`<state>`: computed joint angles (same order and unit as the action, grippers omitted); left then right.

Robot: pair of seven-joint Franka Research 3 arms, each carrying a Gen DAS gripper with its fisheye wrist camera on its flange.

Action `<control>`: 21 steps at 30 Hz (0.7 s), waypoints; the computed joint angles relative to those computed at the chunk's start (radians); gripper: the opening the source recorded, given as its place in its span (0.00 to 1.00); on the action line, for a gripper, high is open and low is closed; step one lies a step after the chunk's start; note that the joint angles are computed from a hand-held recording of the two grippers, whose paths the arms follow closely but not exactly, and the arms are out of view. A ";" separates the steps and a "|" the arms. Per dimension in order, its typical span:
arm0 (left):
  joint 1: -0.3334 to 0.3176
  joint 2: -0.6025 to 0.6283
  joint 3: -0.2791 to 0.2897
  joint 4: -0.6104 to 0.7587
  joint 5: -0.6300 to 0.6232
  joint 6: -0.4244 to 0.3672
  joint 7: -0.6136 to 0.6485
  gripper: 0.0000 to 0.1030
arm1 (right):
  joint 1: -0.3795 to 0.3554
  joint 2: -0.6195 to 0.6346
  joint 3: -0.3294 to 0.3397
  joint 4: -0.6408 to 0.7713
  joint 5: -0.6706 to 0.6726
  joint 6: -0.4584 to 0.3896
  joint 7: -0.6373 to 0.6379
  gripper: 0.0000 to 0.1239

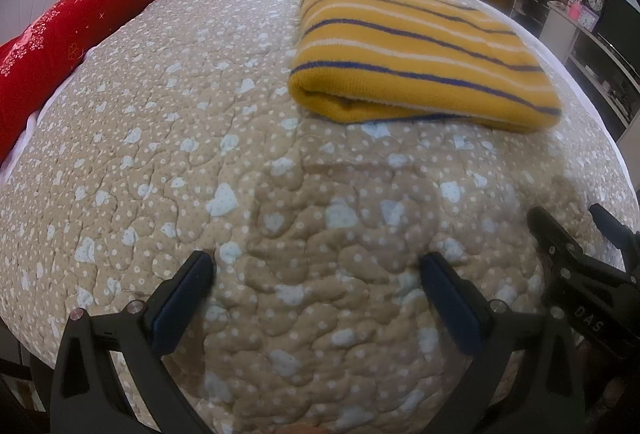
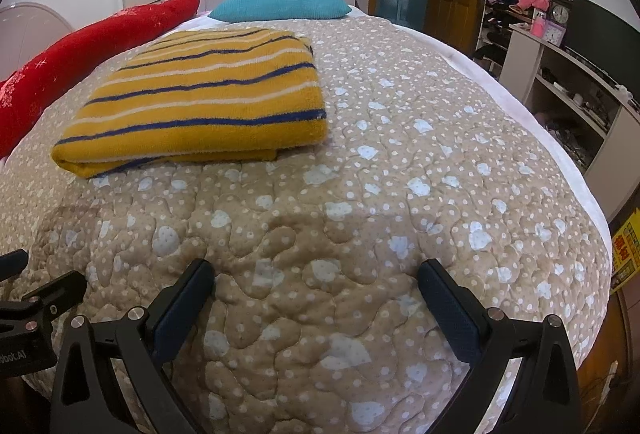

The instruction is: Fold small clothes

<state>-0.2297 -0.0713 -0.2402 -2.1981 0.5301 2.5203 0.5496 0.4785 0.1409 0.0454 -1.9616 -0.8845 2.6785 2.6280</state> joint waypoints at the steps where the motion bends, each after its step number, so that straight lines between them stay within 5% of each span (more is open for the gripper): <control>1: 0.000 0.000 0.000 0.000 0.000 0.001 0.000 1.00 | 0.002 -0.003 -0.001 -0.004 -0.011 0.002 0.011 0.83; 21: -0.002 0.009 0.003 0.016 -0.022 -0.016 0.025 1.00 | -0.012 -0.029 0.027 0.004 0.009 0.022 -0.019 0.83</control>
